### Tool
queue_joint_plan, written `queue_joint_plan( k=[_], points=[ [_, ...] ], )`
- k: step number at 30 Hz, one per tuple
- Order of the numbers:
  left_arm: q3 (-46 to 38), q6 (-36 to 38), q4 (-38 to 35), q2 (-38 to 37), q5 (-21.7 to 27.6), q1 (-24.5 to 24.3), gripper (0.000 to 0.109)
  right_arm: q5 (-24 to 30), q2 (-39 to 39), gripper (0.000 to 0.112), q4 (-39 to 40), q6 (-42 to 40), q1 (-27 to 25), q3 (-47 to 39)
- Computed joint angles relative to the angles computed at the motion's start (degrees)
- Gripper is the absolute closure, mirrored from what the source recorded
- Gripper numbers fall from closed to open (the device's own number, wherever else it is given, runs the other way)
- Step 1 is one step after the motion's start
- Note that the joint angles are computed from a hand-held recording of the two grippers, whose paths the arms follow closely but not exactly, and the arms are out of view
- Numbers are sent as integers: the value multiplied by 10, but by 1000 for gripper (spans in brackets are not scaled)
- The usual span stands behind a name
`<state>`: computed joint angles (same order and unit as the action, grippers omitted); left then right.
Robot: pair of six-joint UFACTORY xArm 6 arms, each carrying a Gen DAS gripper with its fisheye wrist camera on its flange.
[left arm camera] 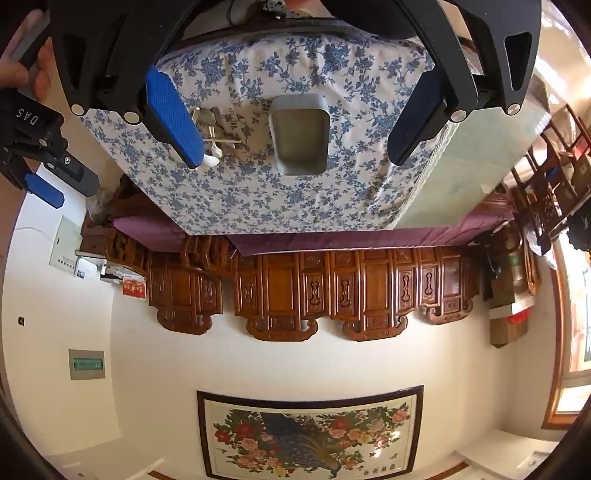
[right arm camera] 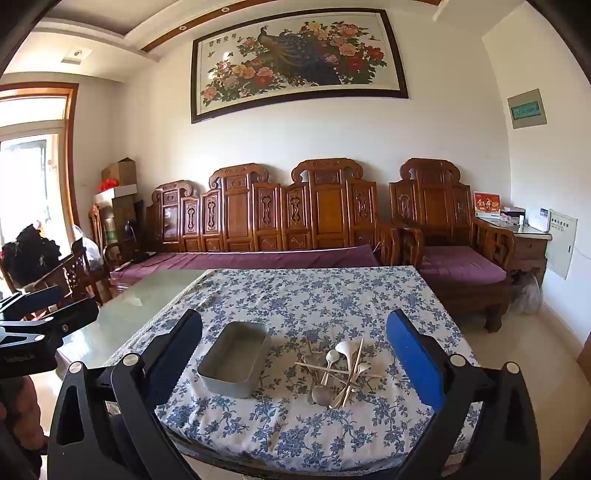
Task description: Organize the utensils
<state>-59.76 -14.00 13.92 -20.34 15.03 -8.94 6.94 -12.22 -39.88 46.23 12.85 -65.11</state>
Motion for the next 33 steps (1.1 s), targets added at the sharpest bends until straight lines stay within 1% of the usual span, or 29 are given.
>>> queue_joint_plan(
  k=[5, 8, 10, 14, 15, 20, 29, 33],
  points=[
    [2, -6, 6, -3, -1, -2, 12, -5, -2, 12, 5, -2, -2, 5],
    [7, 3, 0, -7, -2, 0, 12, -7, -2, 12, 1, 1, -3, 5],
    [7, 10, -14, -6, -2, 2, 12, 2, 0, 12, 1, 2, 3, -4],
    [7, 6, -11, -4, -5, 2, 12, 2, -6, 12, -5, 8, 6, -1],
    [7, 12, -18, -3, -5, 2, 12, -2, -7, 12, 14, -12, 3, 1],
    [11, 14, -21, -5, -8, 4, 12, -8, -6, 12, -1, 3, 1, 3],
    [10, 9, -16, -3, -8, 4, 12, -7, -7, 12, 2, 0, 2, 3],
    [-2, -6, -2, 1, 0, -2, 12, -7, -7, 12, -3, 4, 1, 3]
  ],
)
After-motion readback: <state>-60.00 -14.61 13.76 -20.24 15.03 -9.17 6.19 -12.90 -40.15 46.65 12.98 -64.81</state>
